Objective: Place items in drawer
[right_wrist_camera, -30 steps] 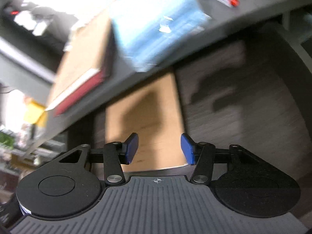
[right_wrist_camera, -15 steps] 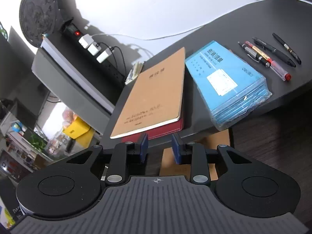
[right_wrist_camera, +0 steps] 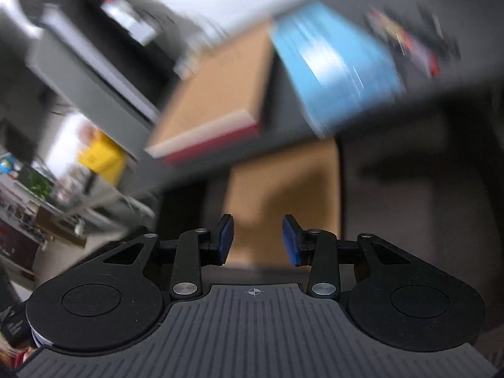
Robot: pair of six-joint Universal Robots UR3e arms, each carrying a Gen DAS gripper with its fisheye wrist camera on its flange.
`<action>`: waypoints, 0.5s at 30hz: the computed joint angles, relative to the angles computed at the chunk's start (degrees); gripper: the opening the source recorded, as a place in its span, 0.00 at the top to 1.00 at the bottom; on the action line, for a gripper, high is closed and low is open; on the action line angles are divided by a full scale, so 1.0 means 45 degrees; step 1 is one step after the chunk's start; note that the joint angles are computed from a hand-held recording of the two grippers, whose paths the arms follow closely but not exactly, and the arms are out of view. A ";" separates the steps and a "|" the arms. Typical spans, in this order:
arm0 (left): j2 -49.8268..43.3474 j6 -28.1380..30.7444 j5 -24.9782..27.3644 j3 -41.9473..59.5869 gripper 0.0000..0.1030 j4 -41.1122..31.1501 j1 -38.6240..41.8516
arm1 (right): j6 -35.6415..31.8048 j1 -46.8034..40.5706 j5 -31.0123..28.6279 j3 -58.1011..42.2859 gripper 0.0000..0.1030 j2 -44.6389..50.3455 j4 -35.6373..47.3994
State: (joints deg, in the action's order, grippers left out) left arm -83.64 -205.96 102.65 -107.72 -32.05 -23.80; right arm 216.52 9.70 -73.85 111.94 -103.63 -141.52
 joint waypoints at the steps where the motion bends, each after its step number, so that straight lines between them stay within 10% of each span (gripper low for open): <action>1: -0.0025 -0.0039 -0.0084 -0.0034 0.30 -0.0006 0.0038 | 0.0060 -0.0311 0.0330 -0.0085 0.58 0.0320 0.0514; 15: -0.0626 0.0073 -0.1511 -0.0502 0.30 0.0935 0.0923 | 0.0323 -0.1584 0.1796 -0.1559 0.55 0.4157 0.2884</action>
